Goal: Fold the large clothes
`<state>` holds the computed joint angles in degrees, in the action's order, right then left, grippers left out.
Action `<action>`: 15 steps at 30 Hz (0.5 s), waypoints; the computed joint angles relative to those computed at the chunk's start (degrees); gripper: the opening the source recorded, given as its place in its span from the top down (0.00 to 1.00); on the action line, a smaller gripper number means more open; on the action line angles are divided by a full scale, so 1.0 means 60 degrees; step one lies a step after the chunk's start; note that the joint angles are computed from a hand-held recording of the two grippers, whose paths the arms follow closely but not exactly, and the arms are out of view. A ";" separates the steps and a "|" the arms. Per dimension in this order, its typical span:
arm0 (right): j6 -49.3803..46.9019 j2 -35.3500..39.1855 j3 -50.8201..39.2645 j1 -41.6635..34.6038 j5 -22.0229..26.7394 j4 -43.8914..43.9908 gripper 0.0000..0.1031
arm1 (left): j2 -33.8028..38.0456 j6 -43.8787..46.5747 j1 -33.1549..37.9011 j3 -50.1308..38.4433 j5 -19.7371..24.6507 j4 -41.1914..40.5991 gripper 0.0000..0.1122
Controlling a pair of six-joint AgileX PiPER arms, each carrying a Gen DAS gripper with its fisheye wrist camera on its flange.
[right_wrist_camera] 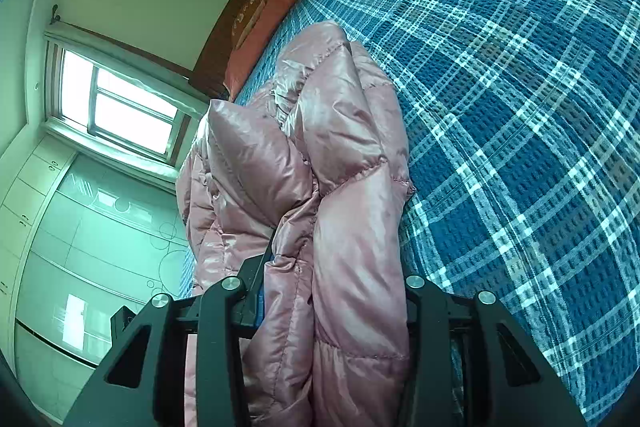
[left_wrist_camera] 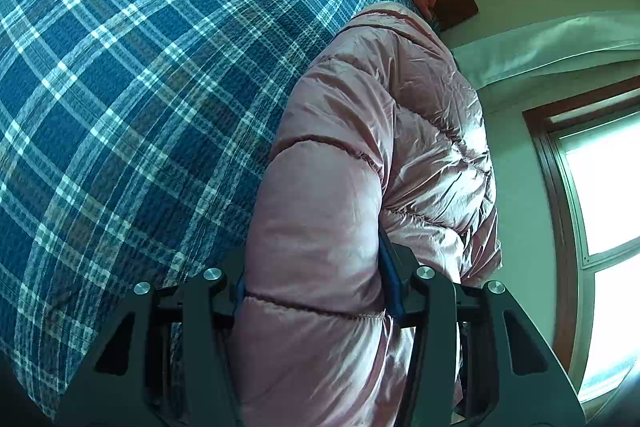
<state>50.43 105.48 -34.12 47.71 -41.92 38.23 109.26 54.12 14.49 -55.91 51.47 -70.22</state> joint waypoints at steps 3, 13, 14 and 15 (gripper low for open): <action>-0.0693 -0.0108 -0.0182 0.0461 -0.0137 0.0789 0.69 | -0.0029 0.0076 0.0098 -0.0158 0.0139 0.0025 0.60; -0.1320 0.0835 -0.2523 -0.0091 0.0892 -0.0028 0.71 | 0.0168 -0.0283 0.0968 -0.1410 0.0532 0.0457 0.62; -0.1237 0.1054 -0.2875 -0.0190 0.1050 -0.0276 0.71 | 0.0240 -0.0355 0.1122 -0.1588 0.0577 0.0538 0.62; -0.0971 0.1258 -0.3070 -0.0301 0.1093 -0.0673 0.71 | 0.0328 -0.0397 0.1283 -0.1752 0.0631 0.0614 0.62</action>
